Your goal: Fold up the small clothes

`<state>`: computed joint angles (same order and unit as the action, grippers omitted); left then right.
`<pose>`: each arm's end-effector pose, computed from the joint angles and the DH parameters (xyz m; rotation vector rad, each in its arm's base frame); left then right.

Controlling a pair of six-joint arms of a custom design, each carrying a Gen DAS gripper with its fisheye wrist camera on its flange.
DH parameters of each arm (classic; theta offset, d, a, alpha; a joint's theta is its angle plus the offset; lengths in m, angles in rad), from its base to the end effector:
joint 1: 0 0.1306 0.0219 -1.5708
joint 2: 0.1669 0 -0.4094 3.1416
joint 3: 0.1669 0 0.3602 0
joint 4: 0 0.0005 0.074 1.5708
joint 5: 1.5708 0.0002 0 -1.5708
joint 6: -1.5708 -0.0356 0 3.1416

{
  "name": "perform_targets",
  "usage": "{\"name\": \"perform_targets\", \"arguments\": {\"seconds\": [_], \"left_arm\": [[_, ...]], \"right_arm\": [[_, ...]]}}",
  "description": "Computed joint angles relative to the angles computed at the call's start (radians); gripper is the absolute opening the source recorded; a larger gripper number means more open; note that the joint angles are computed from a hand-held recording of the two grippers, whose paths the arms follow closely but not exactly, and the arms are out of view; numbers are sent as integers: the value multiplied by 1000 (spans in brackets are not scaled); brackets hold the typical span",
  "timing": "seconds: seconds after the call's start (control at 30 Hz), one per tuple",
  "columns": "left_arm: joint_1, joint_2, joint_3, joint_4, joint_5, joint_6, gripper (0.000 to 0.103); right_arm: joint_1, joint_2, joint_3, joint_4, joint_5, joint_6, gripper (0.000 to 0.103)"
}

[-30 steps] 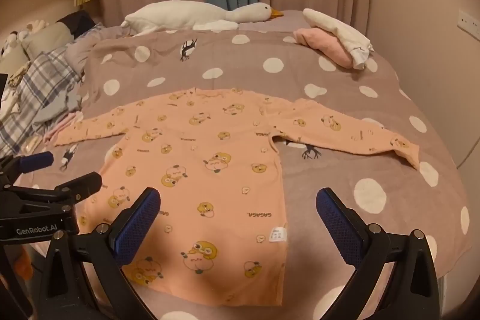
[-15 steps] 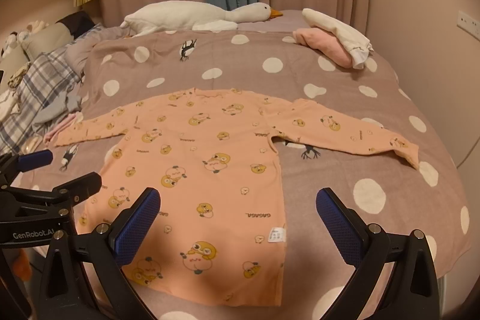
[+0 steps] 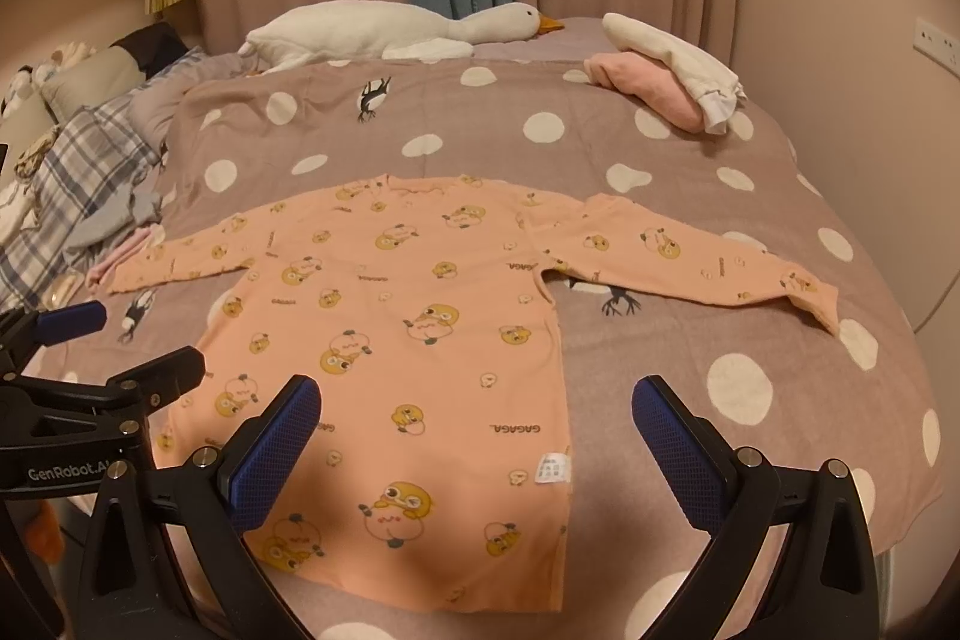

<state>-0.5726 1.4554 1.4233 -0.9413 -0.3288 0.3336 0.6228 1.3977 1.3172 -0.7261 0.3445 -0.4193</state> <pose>0.3954 -0.2418 0.4387 0.1690 2.4640 0.0354 0.3750 0.2539 0.4333 -0.0741 2.3195 0.1138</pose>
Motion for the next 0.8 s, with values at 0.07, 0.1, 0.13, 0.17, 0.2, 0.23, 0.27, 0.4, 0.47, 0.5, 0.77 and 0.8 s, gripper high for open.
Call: {"name": "perform_targets", "arguments": {"seconds": [0.07, 0.1, 0.13, 0.17, 0.2, 0.23, 0.27, 0.4, 0.47, 0.5, 0.77, 0.8], "left_arm": [[0, 2, 0, 1, 1, 1, 103], [0, 2, -1, 1, 2, 1, 103], [0, 4, 0, 1, 2, 2, 103], [0, 5, -1, 2, 3, 2, 103], [0, 5, -2, 3, 3, 1, 103], [0, 5, -1, 2, 2, 1, 103], [-1, 6, -2, 3, 2, 1, 103], [-1, 6, -3, 4, 3, 3, 103], [-2, 8, -6, 7, 4, 5, 103], [-3, 10, -4, 7, 4, 6, 103], [-2, 10, -3, 6, 4, 5, 103], [-3, 10, -8, 12, 5, 6, 103]], "right_arm": [[0, 0, 0, 0, 0, 1, 103], [0, 0, 0, -1, 0, 0, 103], [0, -1, 0, -2, -1, 0, 103], [-1, -1, -1, 1, -1, 0, 103], [-1, -1, 1, -3, -1, 0, 103], [-1, -1, -2, 0, -1, 0, 103], [-1, -1, -2, 1, -1, 0, 103], [0, -1, 0, -2, 1, 0, 103], [-1, -1, -2, 0, -2, 0, 103], [-1, -2, 0, -3, -4, 0, 103], [0, 0, -2, 0, -1, -2, 103], [0, -1, -1, 0, -2, -2, 103]]}}
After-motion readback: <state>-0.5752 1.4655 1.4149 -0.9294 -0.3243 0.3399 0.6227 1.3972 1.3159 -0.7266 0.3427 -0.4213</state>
